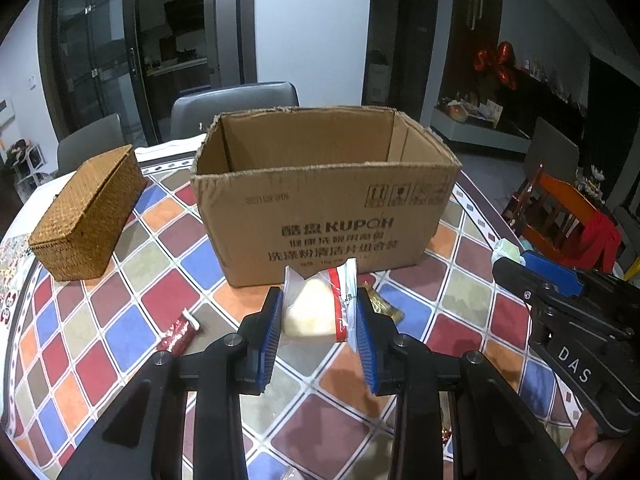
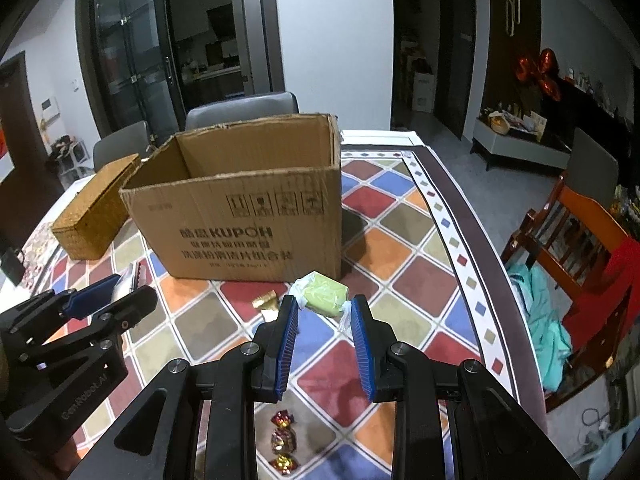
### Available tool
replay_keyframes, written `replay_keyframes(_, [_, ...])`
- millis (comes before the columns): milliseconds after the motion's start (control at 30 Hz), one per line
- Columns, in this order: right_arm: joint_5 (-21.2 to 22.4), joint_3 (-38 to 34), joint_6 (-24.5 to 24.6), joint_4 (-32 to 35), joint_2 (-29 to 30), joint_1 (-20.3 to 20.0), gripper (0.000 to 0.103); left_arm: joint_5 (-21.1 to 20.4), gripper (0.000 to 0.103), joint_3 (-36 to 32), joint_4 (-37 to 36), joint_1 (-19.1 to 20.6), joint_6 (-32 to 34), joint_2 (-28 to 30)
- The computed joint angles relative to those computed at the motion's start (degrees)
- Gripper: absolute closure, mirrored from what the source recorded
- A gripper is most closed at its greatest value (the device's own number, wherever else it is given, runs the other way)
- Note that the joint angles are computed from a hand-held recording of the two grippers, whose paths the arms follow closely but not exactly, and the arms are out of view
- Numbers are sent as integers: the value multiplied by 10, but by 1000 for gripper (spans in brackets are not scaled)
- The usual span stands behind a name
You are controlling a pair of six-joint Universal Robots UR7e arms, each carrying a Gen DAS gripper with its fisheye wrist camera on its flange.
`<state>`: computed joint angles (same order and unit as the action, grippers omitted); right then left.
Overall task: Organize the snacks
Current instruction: 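Carry the cheese-cake packet and green candy over the cardboard box with both tools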
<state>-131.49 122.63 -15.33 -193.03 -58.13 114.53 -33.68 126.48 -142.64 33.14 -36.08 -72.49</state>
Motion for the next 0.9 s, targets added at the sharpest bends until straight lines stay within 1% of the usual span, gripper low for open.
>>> replay_keyframes(500, [2, -48, -10, 20, 11, 15, 74, 15, 68, -35, -12, 8, 42, 2])
replay_keyframes(900, [11, -78, -24, 22, 20, 19, 74, 25, 68, -62, -24, 15, 73, 10])
